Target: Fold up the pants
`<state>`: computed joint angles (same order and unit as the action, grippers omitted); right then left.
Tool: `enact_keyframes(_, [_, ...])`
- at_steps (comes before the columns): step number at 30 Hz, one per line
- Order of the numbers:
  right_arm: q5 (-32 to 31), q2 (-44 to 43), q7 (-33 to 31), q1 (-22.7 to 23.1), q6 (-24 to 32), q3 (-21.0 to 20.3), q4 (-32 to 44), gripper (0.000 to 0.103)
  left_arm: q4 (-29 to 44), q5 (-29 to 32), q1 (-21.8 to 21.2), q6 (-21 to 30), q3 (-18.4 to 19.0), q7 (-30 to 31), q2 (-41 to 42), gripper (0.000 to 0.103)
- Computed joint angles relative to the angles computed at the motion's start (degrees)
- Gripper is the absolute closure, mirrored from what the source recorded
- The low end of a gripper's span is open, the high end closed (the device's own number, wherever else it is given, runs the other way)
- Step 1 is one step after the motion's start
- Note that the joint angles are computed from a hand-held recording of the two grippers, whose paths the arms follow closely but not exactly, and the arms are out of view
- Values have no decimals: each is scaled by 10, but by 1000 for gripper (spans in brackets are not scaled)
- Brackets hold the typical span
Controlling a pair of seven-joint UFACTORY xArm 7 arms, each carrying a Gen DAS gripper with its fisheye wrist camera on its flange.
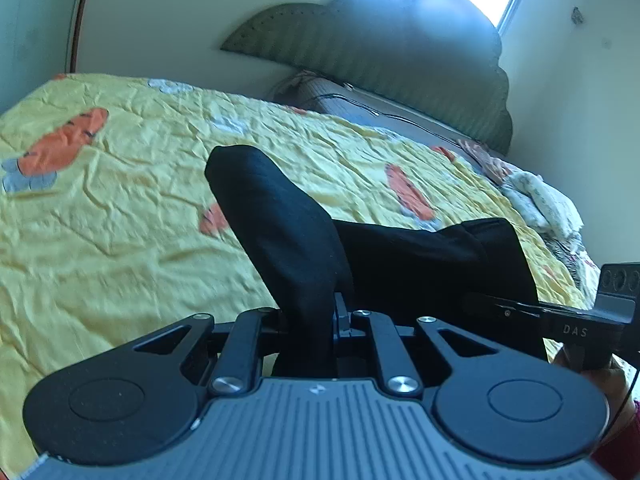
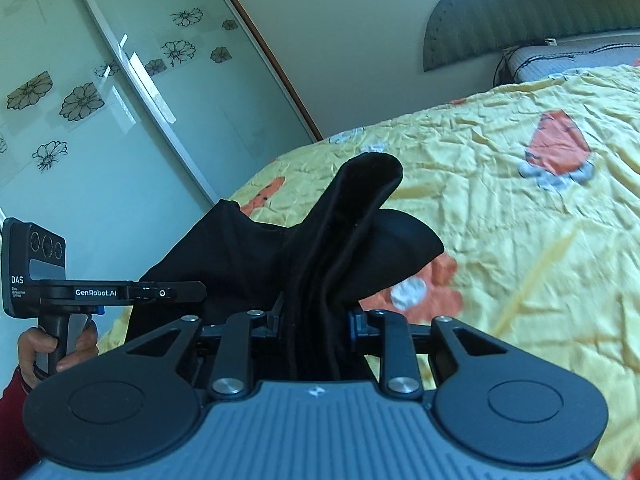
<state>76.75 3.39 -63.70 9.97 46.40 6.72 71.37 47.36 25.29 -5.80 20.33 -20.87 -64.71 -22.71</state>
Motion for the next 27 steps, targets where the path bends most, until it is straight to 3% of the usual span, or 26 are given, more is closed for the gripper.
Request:
enact_keyframes(9, [-14,71,9,15,-63,30,82,77,41,45,24,16,8,3,39,88])
enact_keyframes(27, [-95,178,65,17,-163,94,189,77,85,98,-3,40,69,-1,109,88])
